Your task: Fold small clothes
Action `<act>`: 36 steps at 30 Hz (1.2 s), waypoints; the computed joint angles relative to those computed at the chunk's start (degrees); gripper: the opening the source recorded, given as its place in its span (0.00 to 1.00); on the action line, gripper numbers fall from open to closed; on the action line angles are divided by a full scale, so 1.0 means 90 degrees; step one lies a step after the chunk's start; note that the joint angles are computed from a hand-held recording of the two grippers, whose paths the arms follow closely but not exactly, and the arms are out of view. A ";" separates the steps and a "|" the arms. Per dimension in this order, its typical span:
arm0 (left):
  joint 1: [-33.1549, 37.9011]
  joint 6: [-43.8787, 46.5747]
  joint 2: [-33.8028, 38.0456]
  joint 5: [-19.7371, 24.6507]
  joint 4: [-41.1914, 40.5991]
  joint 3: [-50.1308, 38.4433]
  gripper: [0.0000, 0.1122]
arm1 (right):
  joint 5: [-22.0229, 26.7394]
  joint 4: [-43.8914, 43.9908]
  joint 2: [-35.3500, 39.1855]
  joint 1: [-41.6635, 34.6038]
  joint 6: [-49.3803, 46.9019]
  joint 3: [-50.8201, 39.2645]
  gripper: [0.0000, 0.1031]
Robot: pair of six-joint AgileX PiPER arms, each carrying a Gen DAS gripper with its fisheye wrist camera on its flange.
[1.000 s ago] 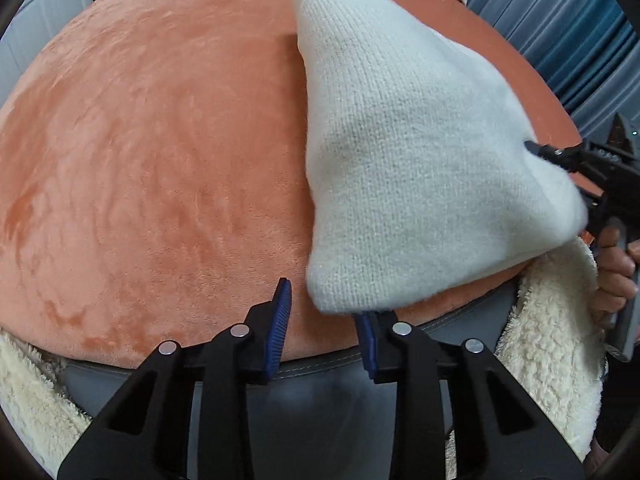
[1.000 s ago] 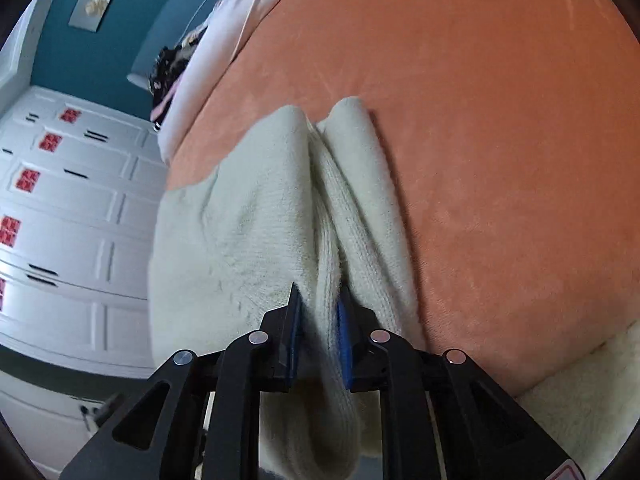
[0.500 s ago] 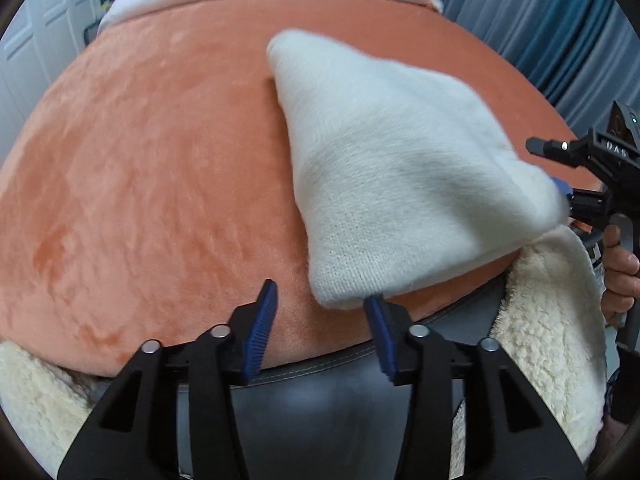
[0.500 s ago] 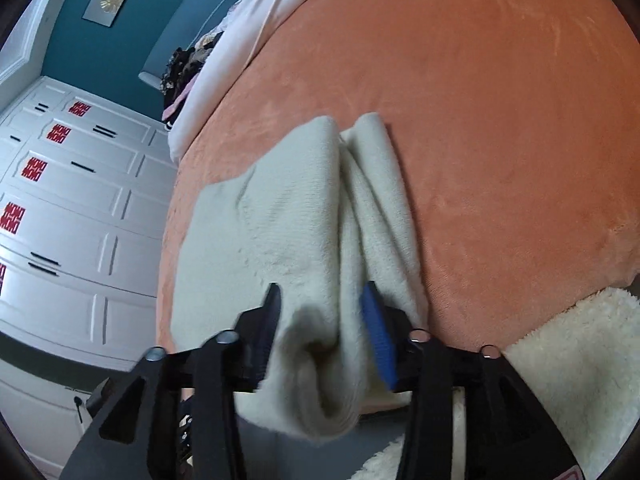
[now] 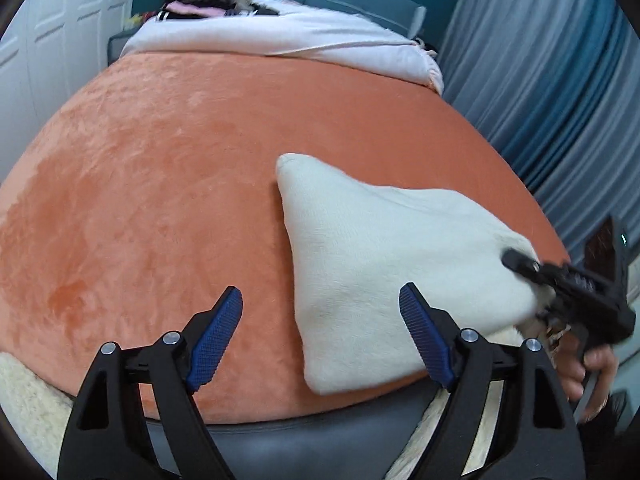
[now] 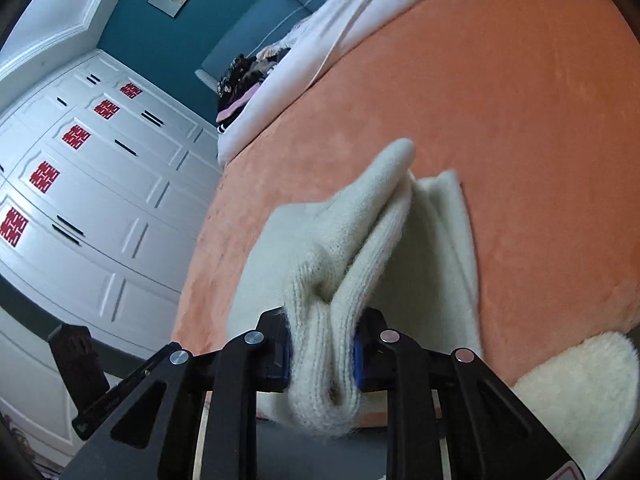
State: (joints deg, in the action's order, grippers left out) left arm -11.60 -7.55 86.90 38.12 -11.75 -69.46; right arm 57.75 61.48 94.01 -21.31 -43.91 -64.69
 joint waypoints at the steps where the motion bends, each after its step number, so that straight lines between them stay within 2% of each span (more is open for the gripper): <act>1: -0.0082 -0.0124 0.0206 0.0081 0.0142 -0.0161 0.70 | -0.0144 -0.0343 0.0078 -0.0007 0.0111 -0.0060 0.19; 2: -0.0242 -0.0426 0.0510 0.0162 0.0538 -0.0359 0.69 | -0.0227 -0.0923 0.0287 0.0083 0.0473 -0.0246 0.19; 4: -0.0652 -0.1131 0.1273 0.0539 0.1469 -0.0812 0.63 | -0.0762 -0.1550 0.0936 0.0280 0.0624 -0.0008 0.19; 6: -0.0781 -0.1591 0.1642 0.0558 0.1863 -0.0845 0.66 | -0.0561 -0.1159 0.1023 -0.0100 0.0275 0.0232 0.19; 8: -0.0786 -0.1836 0.1569 0.0364 0.1993 -0.0626 0.70 | -0.0353 -0.1167 0.0968 -0.0238 0.0405 0.0153 0.22; 11: -0.0851 -0.1952 0.1516 0.0429 0.2240 -0.0579 0.73 | -0.0369 -0.1690 0.0636 -0.0146 0.1099 0.0070 0.29; 13: -0.0834 -0.2009 0.1488 0.0486 0.2276 -0.0580 0.74 | -0.0789 -0.2095 0.0072 0.0213 0.1721 0.0086 0.31; 15: -0.0810 -0.2043 0.1513 0.0463 0.2271 -0.0567 0.75 | -0.1477 -0.2862 -0.0561 0.0774 0.2492 0.0113 0.31; 16: -0.0973 -0.2294 0.1453 0.0489 0.2419 -0.0511 0.75 | -0.1649 -0.3038 -0.0809 0.0975 0.2557 0.0081 0.31; 17: -0.1047 -0.2470 0.1438 0.0500 0.2594 -0.0495 0.76 | -0.1614 -0.3033 -0.0903 0.1166 0.2539 -0.0026 0.31; 20: -0.1114 -0.2594 0.1466 0.0601 0.2815 -0.0572 0.76 | -0.1029 -0.2455 -0.0401 0.1762 0.2016 -0.0673 0.29; 21: -0.1125 -0.2606 0.1460 0.0643 0.2824 -0.0589 0.76 | -0.1032 -0.2570 -0.0131 0.2057 0.2036 -0.0786 0.24; 23: -0.1104 -0.2606 0.1472 0.0819 0.2798 -0.0688 0.76 | -0.1245 -0.3525 0.0700 0.2861 0.2703 -0.0985 0.24; 24: -0.1092 -0.2559 0.1505 0.0969 0.2727 -0.0771 0.76 | -0.1639 -0.3855 0.0910 0.3101 0.2925 -0.0865 0.25; 25: -0.1086 -0.2603 0.1450 0.0984 0.2719 -0.0751 0.76 | -0.1779 -0.3932 0.0866 0.3166 0.2952 -0.0832 0.25; 28: -0.1120 -0.2633 0.1374 0.1093 0.2784 -0.0766 0.76 | -0.1346 -0.4176 0.0488 0.3123 0.3279 -0.1047 0.20; 31: -0.1174 -0.2700 0.1399 0.1208 0.2810 -0.0827 0.74 | -0.1327 -0.4288 -0.0269 0.2914 0.3133 -0.0547 0.20; 34: -0.1285 -0.2738 0.1375 0.1254 0.2974 -0.0825 0.74 | -0.1144 -0.4765 0.0303 0.2907 0.3731 -0.0543 0.18; 36: -0.1331 -0.2710 0.1375 0.1322 0.2928 -0.0829 0.74 | -0.1468 -0.4244 0.0548 0.2790 0.3437 -0.0231 0.15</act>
State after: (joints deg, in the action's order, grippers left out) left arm -23.58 -31.94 99.27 50.02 14.60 -76.92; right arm 44.54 23.28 98.94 3.81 -12.98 -66.77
